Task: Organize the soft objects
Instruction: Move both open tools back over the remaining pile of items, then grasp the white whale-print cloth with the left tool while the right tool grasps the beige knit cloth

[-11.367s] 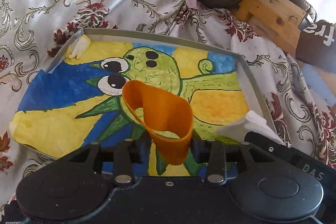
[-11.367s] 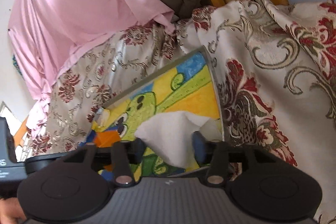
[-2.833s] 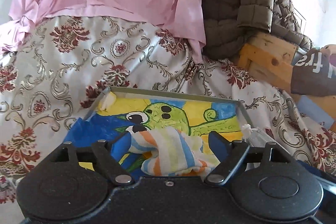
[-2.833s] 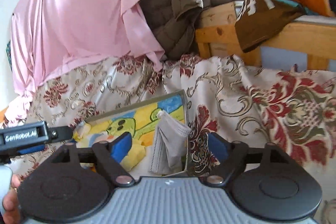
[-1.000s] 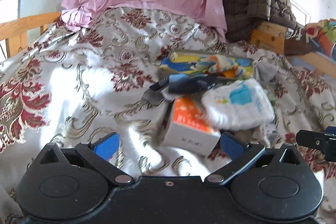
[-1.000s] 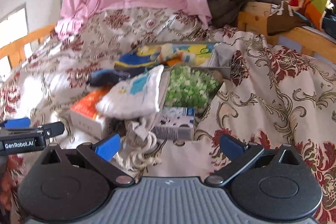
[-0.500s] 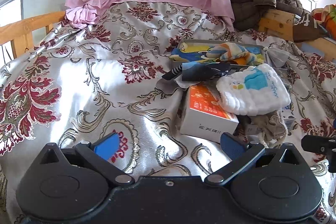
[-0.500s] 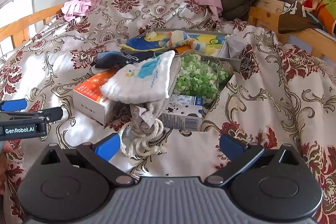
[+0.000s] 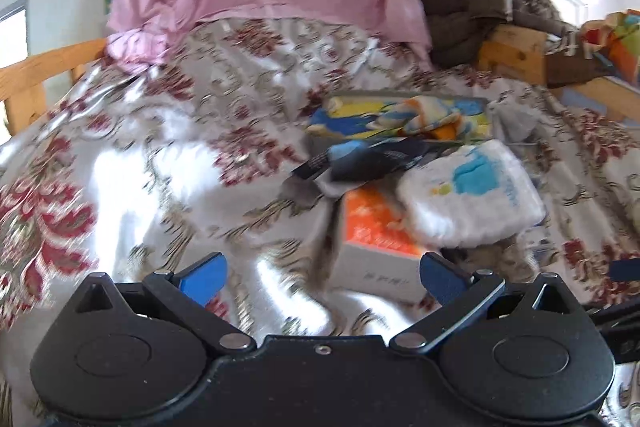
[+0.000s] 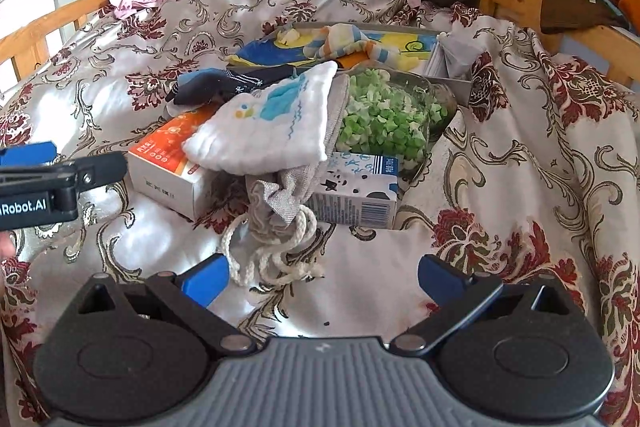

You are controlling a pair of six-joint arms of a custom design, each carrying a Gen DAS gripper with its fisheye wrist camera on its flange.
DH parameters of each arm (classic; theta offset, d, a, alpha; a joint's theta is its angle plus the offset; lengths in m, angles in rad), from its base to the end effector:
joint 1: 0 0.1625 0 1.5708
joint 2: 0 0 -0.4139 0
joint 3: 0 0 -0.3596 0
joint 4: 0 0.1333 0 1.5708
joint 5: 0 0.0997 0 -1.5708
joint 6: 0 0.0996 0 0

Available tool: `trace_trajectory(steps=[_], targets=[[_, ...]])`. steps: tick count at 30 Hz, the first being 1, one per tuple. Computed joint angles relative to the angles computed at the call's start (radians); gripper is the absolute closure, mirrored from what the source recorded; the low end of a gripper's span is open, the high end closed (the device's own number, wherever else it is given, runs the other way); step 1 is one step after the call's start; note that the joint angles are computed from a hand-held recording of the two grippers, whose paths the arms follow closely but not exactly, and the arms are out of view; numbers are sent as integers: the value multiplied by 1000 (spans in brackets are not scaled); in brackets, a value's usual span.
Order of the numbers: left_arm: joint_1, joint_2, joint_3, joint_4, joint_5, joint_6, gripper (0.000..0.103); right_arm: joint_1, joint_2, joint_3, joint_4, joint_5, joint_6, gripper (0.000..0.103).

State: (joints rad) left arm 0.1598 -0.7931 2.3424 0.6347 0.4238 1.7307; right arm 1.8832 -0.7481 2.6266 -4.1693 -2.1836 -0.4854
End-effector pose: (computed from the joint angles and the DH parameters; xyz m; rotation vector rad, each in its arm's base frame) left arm -0.1549 -0.2519 0.1218 0.4279 2.0919 -1.2285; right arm 0.1717 -0.2841 0.1058 0.6567 -2.2806 0.8193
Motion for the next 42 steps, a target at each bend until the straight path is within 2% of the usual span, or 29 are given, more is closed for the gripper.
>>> trace_trajectory(steps=[7,12,16,20,24,30,35,38,42], targets=[[53,-76,-76,-119,-6,378,1,-3,12,-8,-27,-6,5,1],[140,-164,-158,-246,17,702,1,-10,43,-4,-120,24,-25,1],[211,-214,-224,-335,81,907,1,-15,92,-21,-209,44,-84,1],[283,-232,-288,-376,198,1047,1,-18,152,-63,-259,52,-165,1],[338,-204,-356,-363,293,1087,1,-22,211,-106,-307,63,-269,1],[406,-146,-452,-321,376,1089,1,-42,258,-145,-354,110,-382,1],[467,-106,-539,-246,465,1046,1,-71,252,-169,-330,141,-381,1],[487,-74,-587,-200,459,1014,3,-91,241,-174,-310,155,-364,1],[514,-71,-611,-173,470,985,12,-103,238,-177,-307,174,-360,1]])
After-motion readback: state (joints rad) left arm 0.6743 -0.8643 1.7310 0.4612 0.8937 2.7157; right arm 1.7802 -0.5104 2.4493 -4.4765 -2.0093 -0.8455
